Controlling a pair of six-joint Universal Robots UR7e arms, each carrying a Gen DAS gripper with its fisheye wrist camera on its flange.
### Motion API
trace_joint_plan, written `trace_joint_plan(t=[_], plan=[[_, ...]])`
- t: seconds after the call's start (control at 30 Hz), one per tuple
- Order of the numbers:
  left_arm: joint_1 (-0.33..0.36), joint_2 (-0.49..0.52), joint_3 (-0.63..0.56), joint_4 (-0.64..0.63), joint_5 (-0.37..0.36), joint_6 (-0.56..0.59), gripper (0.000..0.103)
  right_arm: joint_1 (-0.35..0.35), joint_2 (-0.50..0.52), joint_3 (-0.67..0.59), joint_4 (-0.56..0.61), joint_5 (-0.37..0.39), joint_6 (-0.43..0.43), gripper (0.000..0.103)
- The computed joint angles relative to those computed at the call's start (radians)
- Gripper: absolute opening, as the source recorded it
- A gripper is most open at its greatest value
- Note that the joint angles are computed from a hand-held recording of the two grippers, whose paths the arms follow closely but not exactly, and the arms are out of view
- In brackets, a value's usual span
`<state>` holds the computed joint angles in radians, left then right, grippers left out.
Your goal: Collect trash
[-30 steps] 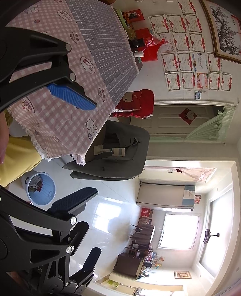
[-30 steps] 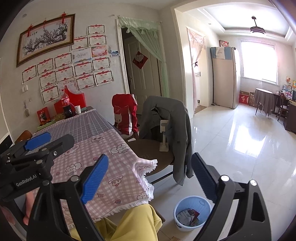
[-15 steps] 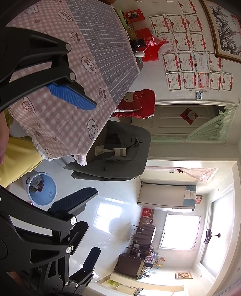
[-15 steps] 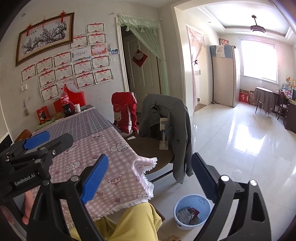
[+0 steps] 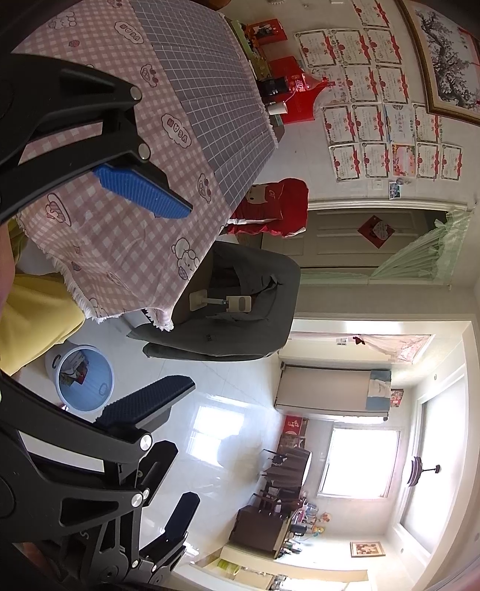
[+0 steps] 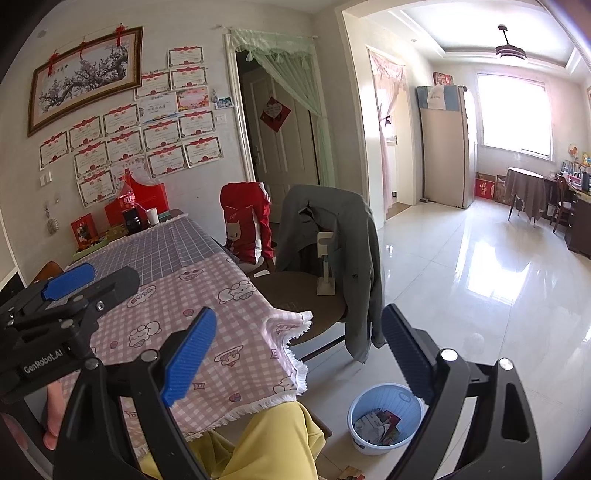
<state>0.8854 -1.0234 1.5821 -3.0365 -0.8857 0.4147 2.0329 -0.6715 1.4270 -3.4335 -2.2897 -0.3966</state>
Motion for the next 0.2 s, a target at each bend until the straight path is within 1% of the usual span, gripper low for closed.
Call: trace_joint_plan(t=[0.2], plan=[[0.010, 0.001, -0.006, 0.015, 0.006, -0.008, 0.087, -0.003, 0.010, -0.021, 0.042, -0.005, 0.029, 0.089]])
